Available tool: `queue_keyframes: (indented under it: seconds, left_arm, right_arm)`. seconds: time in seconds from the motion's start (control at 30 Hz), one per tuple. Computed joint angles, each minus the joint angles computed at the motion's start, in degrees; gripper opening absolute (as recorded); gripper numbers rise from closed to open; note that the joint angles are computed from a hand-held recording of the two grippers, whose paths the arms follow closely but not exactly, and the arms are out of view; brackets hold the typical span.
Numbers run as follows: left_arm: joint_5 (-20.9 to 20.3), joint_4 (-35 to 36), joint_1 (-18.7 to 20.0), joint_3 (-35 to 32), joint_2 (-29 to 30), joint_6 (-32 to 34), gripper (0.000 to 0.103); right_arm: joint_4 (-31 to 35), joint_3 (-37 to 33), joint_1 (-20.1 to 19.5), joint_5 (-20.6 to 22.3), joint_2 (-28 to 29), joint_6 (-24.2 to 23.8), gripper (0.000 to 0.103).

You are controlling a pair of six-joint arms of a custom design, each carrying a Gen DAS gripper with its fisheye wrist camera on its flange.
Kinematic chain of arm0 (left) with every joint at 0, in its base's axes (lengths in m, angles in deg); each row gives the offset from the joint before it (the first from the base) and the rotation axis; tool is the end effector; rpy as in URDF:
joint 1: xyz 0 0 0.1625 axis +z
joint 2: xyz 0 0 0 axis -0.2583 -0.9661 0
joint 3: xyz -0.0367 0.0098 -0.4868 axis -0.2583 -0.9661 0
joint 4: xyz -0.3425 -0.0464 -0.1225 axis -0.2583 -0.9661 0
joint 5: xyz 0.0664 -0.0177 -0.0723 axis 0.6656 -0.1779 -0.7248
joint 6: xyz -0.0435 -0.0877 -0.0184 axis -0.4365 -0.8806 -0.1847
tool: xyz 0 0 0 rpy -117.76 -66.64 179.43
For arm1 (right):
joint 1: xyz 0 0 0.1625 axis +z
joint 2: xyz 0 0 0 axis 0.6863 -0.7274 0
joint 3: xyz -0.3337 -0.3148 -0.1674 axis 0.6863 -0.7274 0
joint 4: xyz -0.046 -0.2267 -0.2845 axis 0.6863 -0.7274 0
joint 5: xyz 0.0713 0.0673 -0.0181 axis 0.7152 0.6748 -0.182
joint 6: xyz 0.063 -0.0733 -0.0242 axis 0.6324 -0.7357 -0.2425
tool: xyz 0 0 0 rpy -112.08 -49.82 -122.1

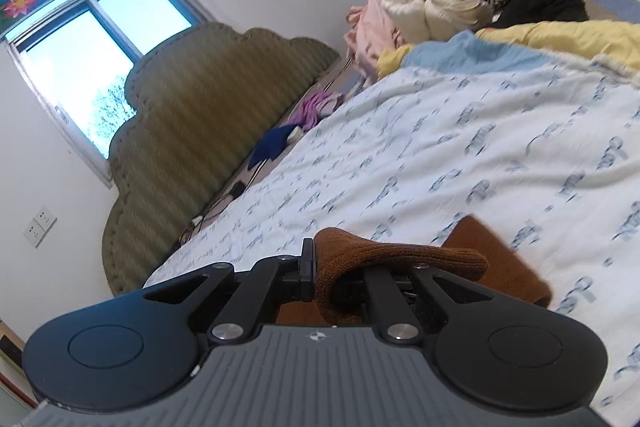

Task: Fold small clothes
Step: 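Lift the held sleeve with the right gripper and carry it across the sweater body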

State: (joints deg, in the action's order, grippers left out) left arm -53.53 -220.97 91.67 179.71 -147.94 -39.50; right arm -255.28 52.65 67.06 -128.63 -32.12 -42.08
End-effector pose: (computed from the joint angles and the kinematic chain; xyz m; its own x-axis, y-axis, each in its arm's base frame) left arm 0.0820 -0.5739 0.3709 -0.5923 -0.1647 -0.7887 0.4759 0.7184 -0.5075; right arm 0.3231 -0.6043 -0.0156 -0.9947 0.0796 0.0643 -0.0288 0.3860 -0.9221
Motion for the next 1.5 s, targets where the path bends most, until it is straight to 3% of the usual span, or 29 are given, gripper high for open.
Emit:
queue_keyframes:
  seconds: [0.27,0.6,1.23,1.5]
  left_arm:
    - [-0.2,-0.3,0.3,0.2,0.2,1.5,0.103]
    - [-5.2,3.5,2.2,0.2,-1.7,-1.9,0.103]
    - [-6.6,3.8,3.7,-0.3,-1.6,-2.6,0.103]
    - [-8.1,1.4,4.3,0.7,-1.6,-1.2,0.103]
  right_arm:
    - [8.2,-5.9,2.3,-0.2,2.7,-1.6,0.010]
    - [17.2,-12.7,4.5,0.2,5.4,-1.7,0.010]
    - [25.3,-21.9,6.0,-2.2,9.3,-2.2,0.010]
    - [31.7,-29.1,7.3,-3.3,12.3,-4.7,0.010]
